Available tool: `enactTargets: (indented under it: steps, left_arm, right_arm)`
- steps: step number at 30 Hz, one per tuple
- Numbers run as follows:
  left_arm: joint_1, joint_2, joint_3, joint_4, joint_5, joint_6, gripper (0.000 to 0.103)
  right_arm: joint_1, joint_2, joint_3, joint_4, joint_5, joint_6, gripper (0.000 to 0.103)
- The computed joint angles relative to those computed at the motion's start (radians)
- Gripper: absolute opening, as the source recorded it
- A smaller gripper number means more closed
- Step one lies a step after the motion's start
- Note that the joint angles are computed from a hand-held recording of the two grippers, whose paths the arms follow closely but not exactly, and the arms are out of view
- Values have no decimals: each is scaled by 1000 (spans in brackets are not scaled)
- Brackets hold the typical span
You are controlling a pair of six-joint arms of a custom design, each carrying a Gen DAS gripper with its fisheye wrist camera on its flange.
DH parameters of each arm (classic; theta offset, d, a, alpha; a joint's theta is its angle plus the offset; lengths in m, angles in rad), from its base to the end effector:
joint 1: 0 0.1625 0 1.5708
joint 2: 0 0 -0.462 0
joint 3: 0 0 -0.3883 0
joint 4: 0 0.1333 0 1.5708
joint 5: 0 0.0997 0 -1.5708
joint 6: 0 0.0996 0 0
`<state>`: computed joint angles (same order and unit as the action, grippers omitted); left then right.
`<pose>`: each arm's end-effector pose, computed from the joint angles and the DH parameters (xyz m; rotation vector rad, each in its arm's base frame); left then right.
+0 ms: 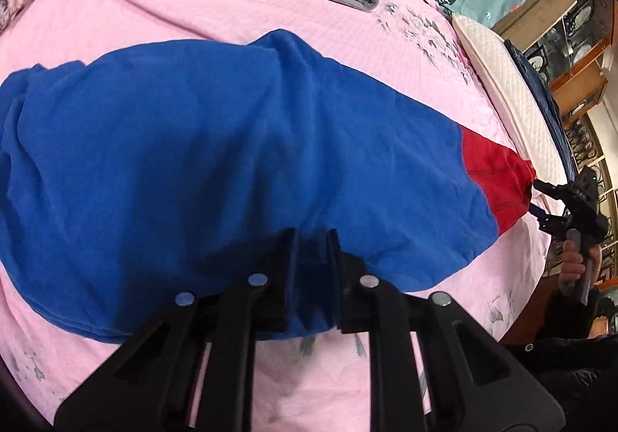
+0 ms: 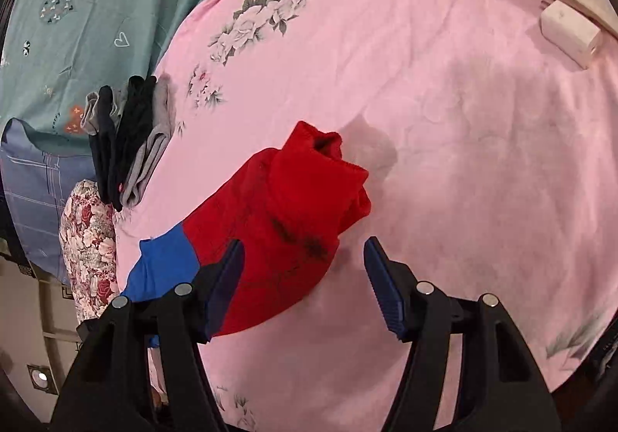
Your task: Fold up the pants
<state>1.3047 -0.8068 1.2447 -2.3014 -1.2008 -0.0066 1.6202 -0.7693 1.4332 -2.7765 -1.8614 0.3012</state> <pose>-0.0453 -0.8101 0.2713 0.2833 2.7636 -0.4762 0.1428 -0.7662 0.2143 -0.4699 -2.7959 0.8470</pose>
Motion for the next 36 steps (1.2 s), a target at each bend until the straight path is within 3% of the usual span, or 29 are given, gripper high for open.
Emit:
enactTargets:
  steps: [6,10,11,12,13,16,19,21,22,25,29,31,32,36]
  left_arm:
    - [-4,-2,2,1,13,7,16]
    - [0,-7,-4,17,-4,-16,16]
    - [1,-10,-6,27,-6,-27,16]
    - [0,-14,-6,38,0,-35,16]
    - [-13,-15,-6,47,31,-41,15]
    - [-57,-28,30,7,129,-1,16]
    - [-97,-10,4,1,105,31,16]
    - [-123,34,-50,12,77,36,26]
    - [-131,62,-82,22,66,21,36]
    - [-155,181,-208,73,38,6,37]
    - [-152,284,-336,189,-86,-17,23]
    - [-153,310,-360,207,-118,-23,20]
    - [-154,321,-368,213,-130,-21,14]
    - [-166,364,-393,241,-79,-22,9]
  right_arm:
    - [-48,9,2,-9,102,-18,65]
    - [-65,53,-29,-79,188,-45,63]
    - [-64,64,-41,-91,184,-50,34]
    - [-65,79,-61,-78,181,-57,23]
    - [-68,89,-70,-82,190,-50,21]
    - [-46,83,-56,-126,124,-85,20]
    - [-7,67,-39,-157,58,-164,20]
    - [19,62,-39,-169,24,-227,20]
    - [31,59,-40,-171,19,-254,20]
    - [47,48,-41,-160,46,-286,20]
    - [63,40,-42,-152,68,-317,20]
    - [67,37,-40,-148,69,-319,20]
    - [67,35,-38,-147,69,-316,20]
    - [63,33,-34,-139,77,-303,20]
